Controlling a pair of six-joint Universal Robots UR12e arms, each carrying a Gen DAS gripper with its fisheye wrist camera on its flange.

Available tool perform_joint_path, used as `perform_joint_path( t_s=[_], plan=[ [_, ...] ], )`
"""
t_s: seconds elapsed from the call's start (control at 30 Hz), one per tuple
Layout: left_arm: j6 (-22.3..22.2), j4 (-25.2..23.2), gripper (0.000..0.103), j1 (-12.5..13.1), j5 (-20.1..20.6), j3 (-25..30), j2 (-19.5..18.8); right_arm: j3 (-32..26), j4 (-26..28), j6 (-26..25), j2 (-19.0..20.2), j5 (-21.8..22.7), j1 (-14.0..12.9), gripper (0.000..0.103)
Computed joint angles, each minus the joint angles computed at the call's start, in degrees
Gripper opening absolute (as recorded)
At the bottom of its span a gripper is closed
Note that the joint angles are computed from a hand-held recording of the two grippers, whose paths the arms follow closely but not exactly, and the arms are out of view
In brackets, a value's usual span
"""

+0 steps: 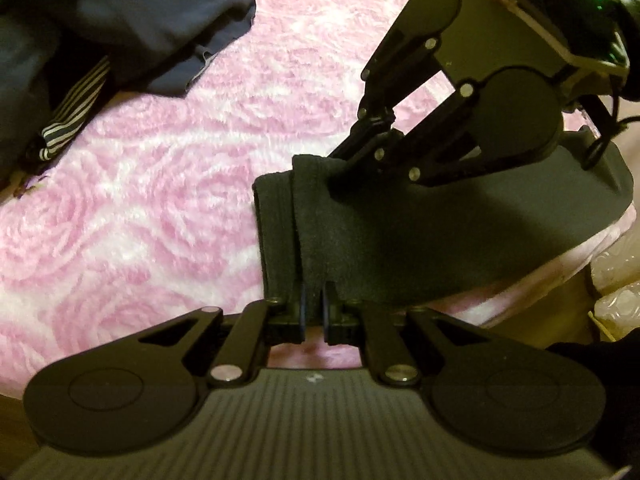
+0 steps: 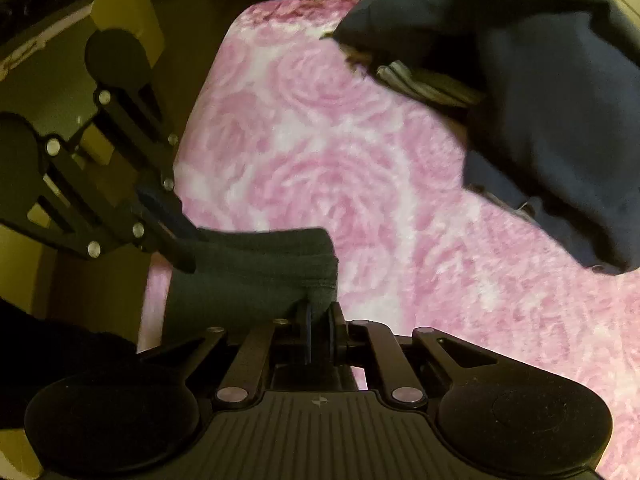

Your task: Fold clothes

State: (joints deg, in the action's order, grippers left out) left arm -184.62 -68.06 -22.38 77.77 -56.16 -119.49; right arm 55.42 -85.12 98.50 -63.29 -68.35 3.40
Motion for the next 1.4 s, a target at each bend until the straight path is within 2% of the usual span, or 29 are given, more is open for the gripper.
perform_joint_path(
  t_s=[0.1,0.27,0.4,0.5,0.67,0.7,0.73,0.93,0.97,1.0,1.23,1.3,1.4],
  plan=[
    [-0.12,1.03,0.006,0.28,-0.15,-0.75,0.76,0.36,-1.13,0.6,-0.58,0.93,-0.14,0.005],
    [1.63,0.3,0.005,0.06,0.2,0.68,-0.47,1.18,-2.81,5.25,-0.55,-2.47,0.28,0.005],
    [3.98,1.04,0.005,-0.11,0.88,1.72,-0.77,3.42,-7.24,7.24,-2.31,-1.84,0.07,0.005],
    [3.23,1.01,0.006,0.13,0.39,0.73,0.09,5.54,-9.49,5.95,-3.7,-0.16,0.07,0.005],
    [0.39,-0.69,0.006,0.08,0.47,0.23,-0.81,5.58,-8.26,9.27,-2.07,-1.12,0.55,0.006],
    [0.2,-0.77,0.006,0.12,0.39,0.18,-0.97,5.14,-7.52,9.82,-1.7,-1.09,0.53,0.02],
    [0.1,-0.64,0.006,0.18,0.26,0.02,-1.01,4.71,-6.81,10.32,-1.41,-0.92,0.46,0.025],
    [0.55,-0.79,0.006,0.09,0.22,0.13,-0.91,3.46,-3.44,10.01,-1.19,0.12,-0.28,0.026],
    [0.81,-0.94,0.006,0.02,0.36,0.43,-1.04,3.21,-2.99,10.1,-0.99,-0.14,-0.21,0.024],
    [0.97,-1.07,0.006,-0.03,0.47,0.72,-1.14,2.95,-2.55,10.2,-0.8,-0.4,-0.14,0.0],
    [-0.42,0.69,0.006,0.21,3.43,0.01,0.11,2.55,-4.58,10.39,-1.07,3.2,0.21,0.0],
    [-1.64,-0.92,0.006,0.67,2.67,-0.13,-0.32,2.56,-4.56,10.64,-0.5,2.23,0.85,0.0],
    [-0.21,-1.52,0.005,0.7,2.33,0.37,-0.78,3.87,-5.35,9.75,-0.67,1.03,0.76,0.0]
  ],
)
